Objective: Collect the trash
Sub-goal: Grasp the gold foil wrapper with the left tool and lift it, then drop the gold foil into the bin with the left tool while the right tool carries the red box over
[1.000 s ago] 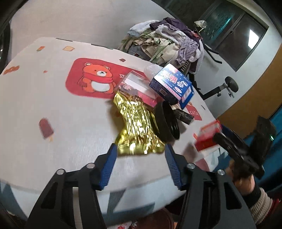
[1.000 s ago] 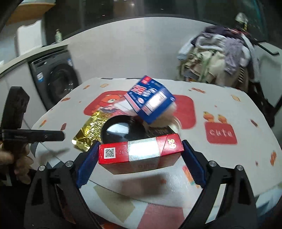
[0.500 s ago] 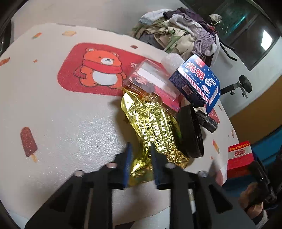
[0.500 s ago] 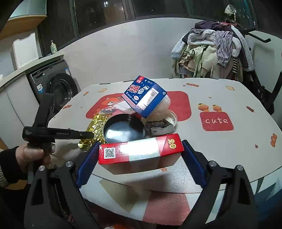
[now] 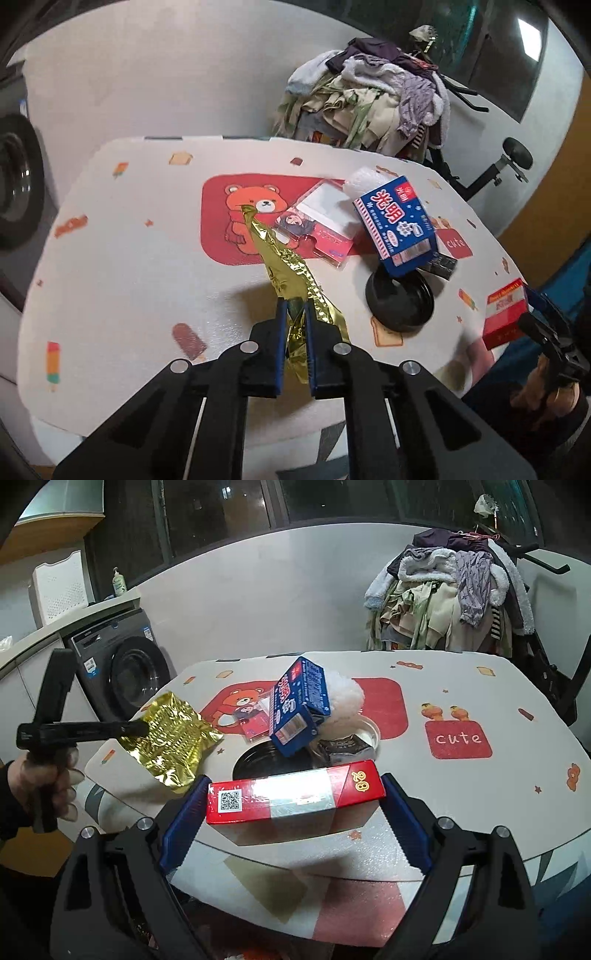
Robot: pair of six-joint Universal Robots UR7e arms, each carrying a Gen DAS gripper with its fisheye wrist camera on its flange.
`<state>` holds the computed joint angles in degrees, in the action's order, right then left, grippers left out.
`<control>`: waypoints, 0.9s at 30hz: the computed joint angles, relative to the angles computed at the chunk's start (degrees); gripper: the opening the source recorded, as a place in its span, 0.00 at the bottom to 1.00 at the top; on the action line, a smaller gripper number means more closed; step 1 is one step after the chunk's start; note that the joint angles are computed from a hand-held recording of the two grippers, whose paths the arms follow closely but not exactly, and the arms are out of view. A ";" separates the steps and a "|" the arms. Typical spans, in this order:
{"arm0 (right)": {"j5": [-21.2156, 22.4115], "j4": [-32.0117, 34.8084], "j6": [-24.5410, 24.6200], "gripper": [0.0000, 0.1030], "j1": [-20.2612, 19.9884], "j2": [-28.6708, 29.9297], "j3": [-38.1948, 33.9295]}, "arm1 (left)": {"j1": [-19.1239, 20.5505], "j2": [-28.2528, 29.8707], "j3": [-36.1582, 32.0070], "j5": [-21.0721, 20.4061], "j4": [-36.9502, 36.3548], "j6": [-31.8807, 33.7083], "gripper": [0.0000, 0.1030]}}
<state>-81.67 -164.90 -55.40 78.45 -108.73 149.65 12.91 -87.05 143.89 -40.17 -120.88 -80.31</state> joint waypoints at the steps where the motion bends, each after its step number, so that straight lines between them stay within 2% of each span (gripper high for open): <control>1: -0.01 0.28 -0.12 0.86 0.03 -0.31 0.07 | -1.05 -0.69 -0.03 -0.19 1.44 -0.40 0.09; 6: 0.19 2.44 -0.09 0.86 0.48 -3.24 0.57 | -6.64 -1.97 0.05 -2.42 4.04 -0.12 0.09; 12: 0.86 6.02 0.00 0.86 0.26 -8.07 1.10 | -13.99 -0.62 2.07 -5.11 -0.28 2.38 0.09; 15: 1.37 8.41 -0.32 0.86 -0.09 -11.09 1.45 | -18.17 0.39 4.66 -7.58 -7.04 4.77 0.09; 20: 2.09 12.99 -1.59 0.86 -1.54 -16.63 2.14 | -21.89 4.09 8.03 -13.66 -18.33 8.00 0.09; 23: 2.47 15.13 -2.39 0.86 -2.63 -19.01 2.43 | -22.41 7.89 9.44 -18.82 -25.57 11.22 0.09; 25: 2.53 16.22 -2.80 0.86 -3.29 -20.23 2.58 | -21.25 11.31 10.56 -23.34 -33.00 14.28 0.09; 27: 2.71 17.47 -3.20 0.86 -4.11 -21.49 2.77 | -20.01 14.62 11.08 -27.03 -37.22 16.35 0.09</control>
